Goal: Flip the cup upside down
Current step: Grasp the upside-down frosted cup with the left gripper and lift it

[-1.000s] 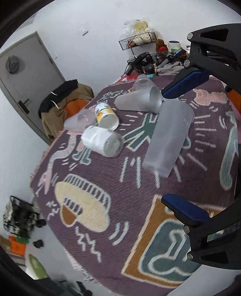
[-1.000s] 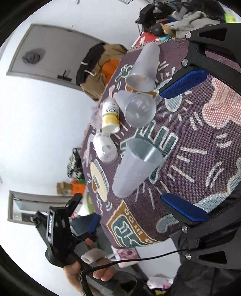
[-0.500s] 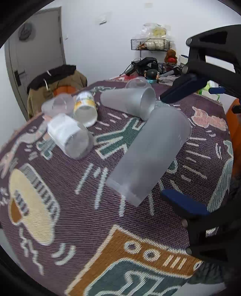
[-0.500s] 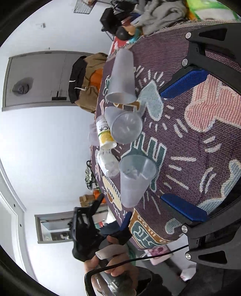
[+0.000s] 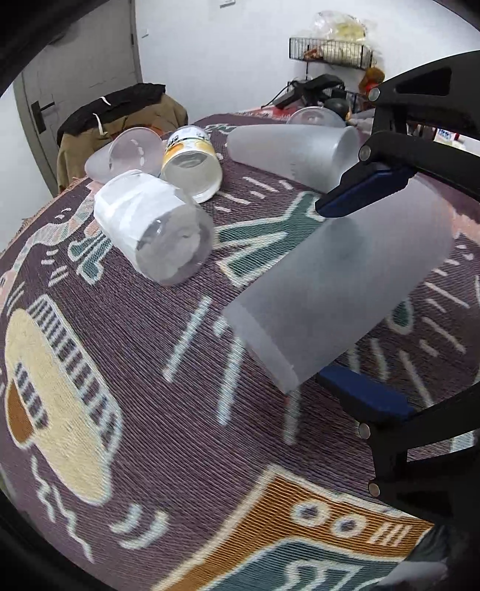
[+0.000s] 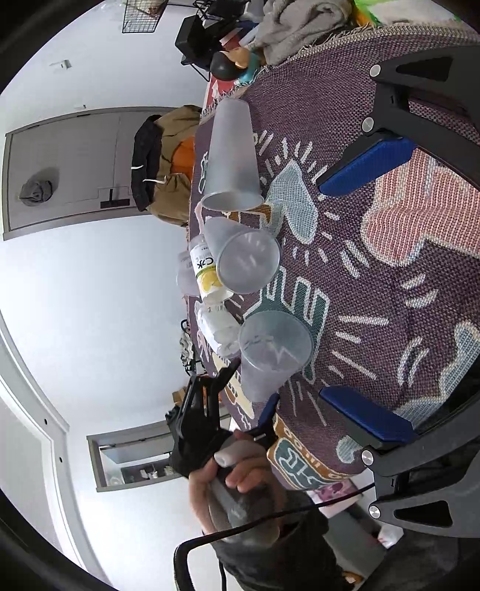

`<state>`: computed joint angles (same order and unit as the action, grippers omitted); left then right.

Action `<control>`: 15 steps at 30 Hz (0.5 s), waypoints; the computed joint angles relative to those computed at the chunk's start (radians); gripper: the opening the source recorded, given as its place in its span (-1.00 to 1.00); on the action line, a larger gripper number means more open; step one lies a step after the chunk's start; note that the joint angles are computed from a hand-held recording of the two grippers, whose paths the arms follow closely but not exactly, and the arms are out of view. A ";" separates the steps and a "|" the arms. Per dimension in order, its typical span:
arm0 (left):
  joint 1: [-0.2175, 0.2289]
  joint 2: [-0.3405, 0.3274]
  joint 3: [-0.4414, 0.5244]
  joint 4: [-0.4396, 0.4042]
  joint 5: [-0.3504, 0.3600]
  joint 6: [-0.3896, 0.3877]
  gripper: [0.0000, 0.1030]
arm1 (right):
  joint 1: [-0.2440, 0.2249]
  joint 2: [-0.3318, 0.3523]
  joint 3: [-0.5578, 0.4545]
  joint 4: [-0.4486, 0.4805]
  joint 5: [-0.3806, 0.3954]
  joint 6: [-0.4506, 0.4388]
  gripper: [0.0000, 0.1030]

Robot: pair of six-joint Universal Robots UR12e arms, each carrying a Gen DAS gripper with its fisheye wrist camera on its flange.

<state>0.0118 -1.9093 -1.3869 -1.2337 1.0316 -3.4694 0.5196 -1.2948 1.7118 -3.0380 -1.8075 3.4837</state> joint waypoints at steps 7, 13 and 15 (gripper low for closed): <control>-0.023 -0.034 0.031 0.026 0.049 -0.010 0.57 | -0.014 0.002 -0.012 0.061 0.010 0.060 1.00; -0.037 -0.056 0.048 0.043 0.061 -0.019 0.54 | -0.022 0.010 -0.034 0.145 0.041 0.097 1.00; -0.038 -0.061 0.054 0.044 0.062 -0.019 0.51 | -0.024 0.013 -0.038 0.157 0.051 0.104 1.00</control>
<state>-0.0264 -1.9702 -1.3328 -1.1894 1.0937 -3.4883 0.4958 -1.2819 1.6740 -2.8806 -1.7563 3.5880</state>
